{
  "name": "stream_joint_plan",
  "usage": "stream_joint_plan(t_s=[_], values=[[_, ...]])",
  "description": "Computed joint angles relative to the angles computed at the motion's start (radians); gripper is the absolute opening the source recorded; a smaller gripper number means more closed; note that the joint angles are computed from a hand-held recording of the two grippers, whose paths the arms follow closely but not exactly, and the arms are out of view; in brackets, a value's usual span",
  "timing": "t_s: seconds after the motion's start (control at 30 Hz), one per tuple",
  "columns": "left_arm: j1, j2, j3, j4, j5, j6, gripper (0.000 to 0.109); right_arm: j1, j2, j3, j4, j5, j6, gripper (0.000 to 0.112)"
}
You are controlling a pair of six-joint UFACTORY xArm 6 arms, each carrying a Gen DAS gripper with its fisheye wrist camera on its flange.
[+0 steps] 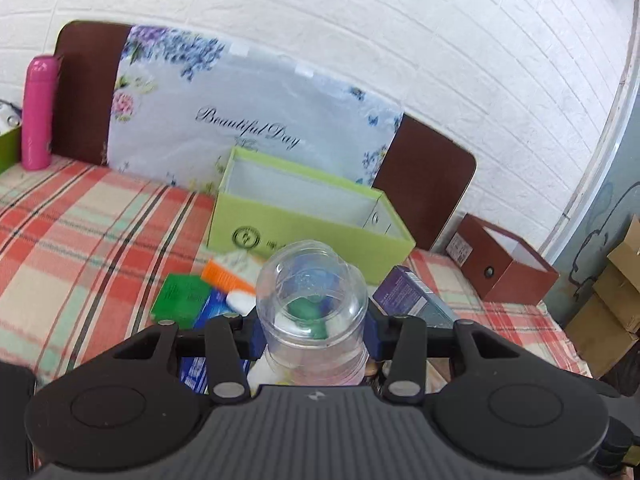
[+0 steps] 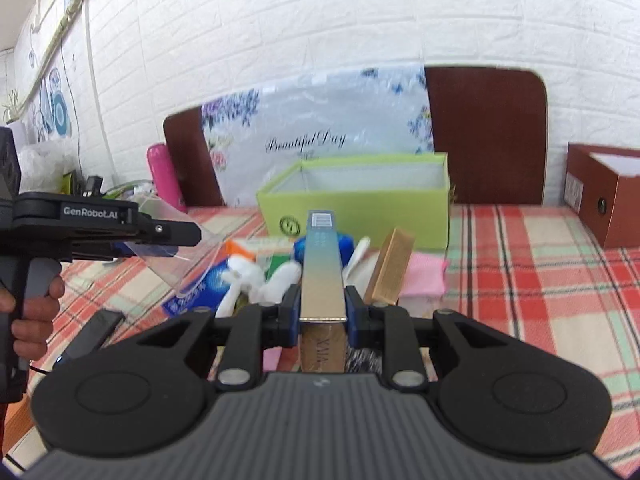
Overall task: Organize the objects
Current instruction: 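Carry the cup and gradient box with both tools over the lime-green box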
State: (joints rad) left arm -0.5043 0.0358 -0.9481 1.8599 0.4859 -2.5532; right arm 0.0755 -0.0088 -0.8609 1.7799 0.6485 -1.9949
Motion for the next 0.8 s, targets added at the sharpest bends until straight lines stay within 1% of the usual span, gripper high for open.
stream_joint_plan(t_s=[0.17,0.27,0.4,0.53,0.6,0.7,0.8], values=[[0.051,0.054,-0.092,0.045,-0.019,0.005,0.047,0.026,0.075,-0.1,0.056,-0.028,-0.043,0.021],[0.104,0.108,-0.171,0.077,-0.063,-0.017,0.048,0.055,0.149,-0.184,0.076,-0.058,-0.054,0.021],[0.17,0.202,-0.301,0.06,-0.115,0.022,0.048,0.093,0.273,-0.341,0.057,-0.098,-0.011,0.021],[0.23,0.308,-0.449,0.032,-0.171,0.064,0.048,0.127,0.431,-0.546,-0.032,-0.131,0.075,0.021],[0.25,0.362,-0.52,0.016,-0.187,0.093,0.048,0.141,0.522,-0.667,-0.11,-0.143,0.136,0.021],[0.275,0.438,-0.61,-0.063,-0.198,0.194,0.048,0.161,0.652,-0.842,-0.253,-0.164,0.245,0.021],[0.3,0.504,-0.681,-0.118,-0.217,0.246,0.048,0.178,0.761,-0.984,-0.36,-0.174,0.324,0.021]])
